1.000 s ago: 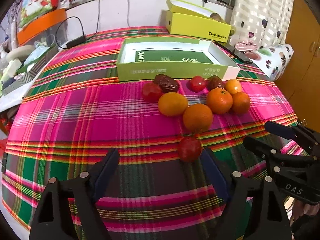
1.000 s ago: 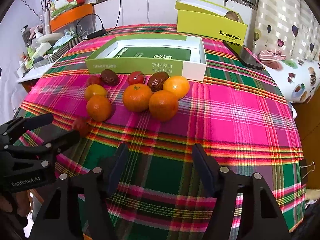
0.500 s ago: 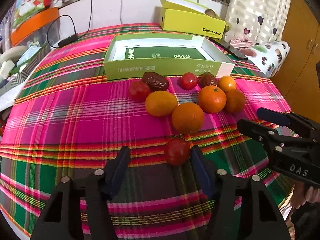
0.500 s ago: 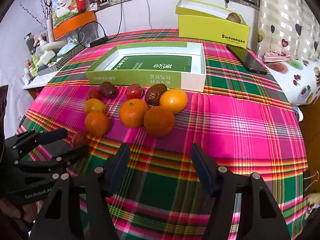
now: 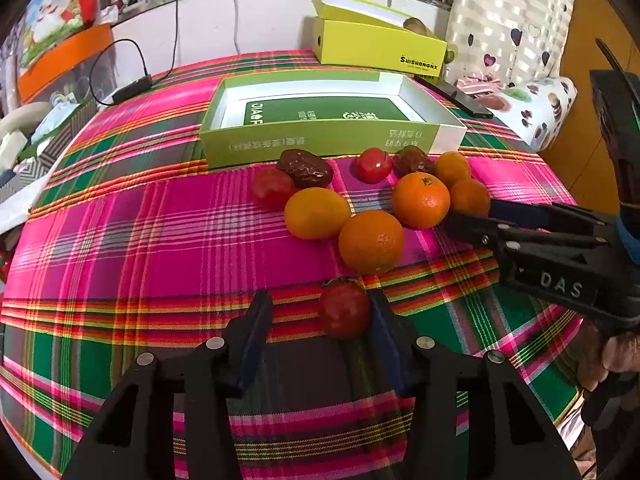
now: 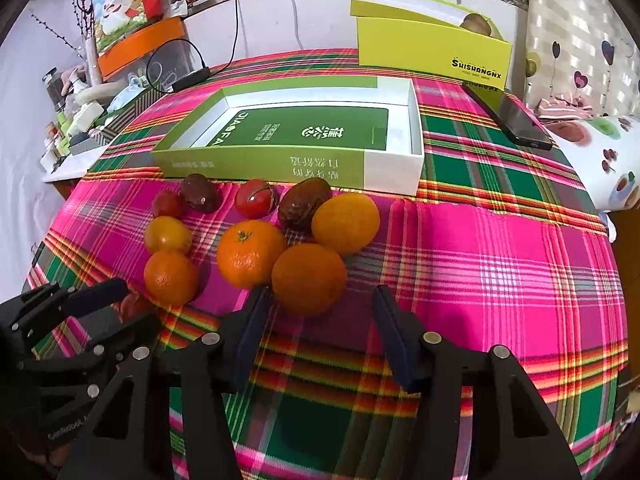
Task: Organize fruits
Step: 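Grasp a red tomato with the left tool while the right tool grasps a tangerine, then carry the tomato with the left tool while the right tool carries the tangerine into the green tray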
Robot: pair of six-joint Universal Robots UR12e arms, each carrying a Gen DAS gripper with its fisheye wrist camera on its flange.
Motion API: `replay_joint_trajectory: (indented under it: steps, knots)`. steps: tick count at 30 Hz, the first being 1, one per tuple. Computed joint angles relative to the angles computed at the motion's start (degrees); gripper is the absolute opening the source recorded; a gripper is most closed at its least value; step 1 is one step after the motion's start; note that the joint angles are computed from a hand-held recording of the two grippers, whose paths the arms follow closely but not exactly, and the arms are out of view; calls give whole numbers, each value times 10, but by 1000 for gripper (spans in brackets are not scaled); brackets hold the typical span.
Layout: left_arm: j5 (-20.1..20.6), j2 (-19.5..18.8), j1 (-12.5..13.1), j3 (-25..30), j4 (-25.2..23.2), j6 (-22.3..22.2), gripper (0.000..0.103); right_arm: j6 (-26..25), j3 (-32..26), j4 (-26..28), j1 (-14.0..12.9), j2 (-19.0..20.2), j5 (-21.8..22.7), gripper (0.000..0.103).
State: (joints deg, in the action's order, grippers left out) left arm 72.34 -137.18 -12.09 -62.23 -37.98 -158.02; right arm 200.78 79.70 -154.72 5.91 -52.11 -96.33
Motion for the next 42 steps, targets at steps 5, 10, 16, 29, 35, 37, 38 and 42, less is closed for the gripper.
replay_joint_trajectory:
  steps: [5,10,16,29,35,37,38,42]
  knots:
    - [9,0,-2,-1,5,11,59,-1,-3,0,-1,2,1,42]
    - [14,1,-4,-4,9,18,59,1,-2,-3,-2,2,3,38]
    - [-2,2,2,-6,9,4,50,1,-1,-5,-3,1,6,37]
    - [-41,1,10,-2,-6,-6,44,9,14,-11,-2,-8,8,37]
    - [-28,2,8,-5,0,-4,43,10,17,-13,-3,-9,9,37]
    - [-28,3,9,-5,1,-7,39,11,19,-15,-3,-11,10,37]
    - [-28,2,9,-5,1,-9,37,11,21,-16,-3,-12,10,37]
    - [-34,2,11,-2,-4,-14,35,13,26,-20,-4,-14,13,37]
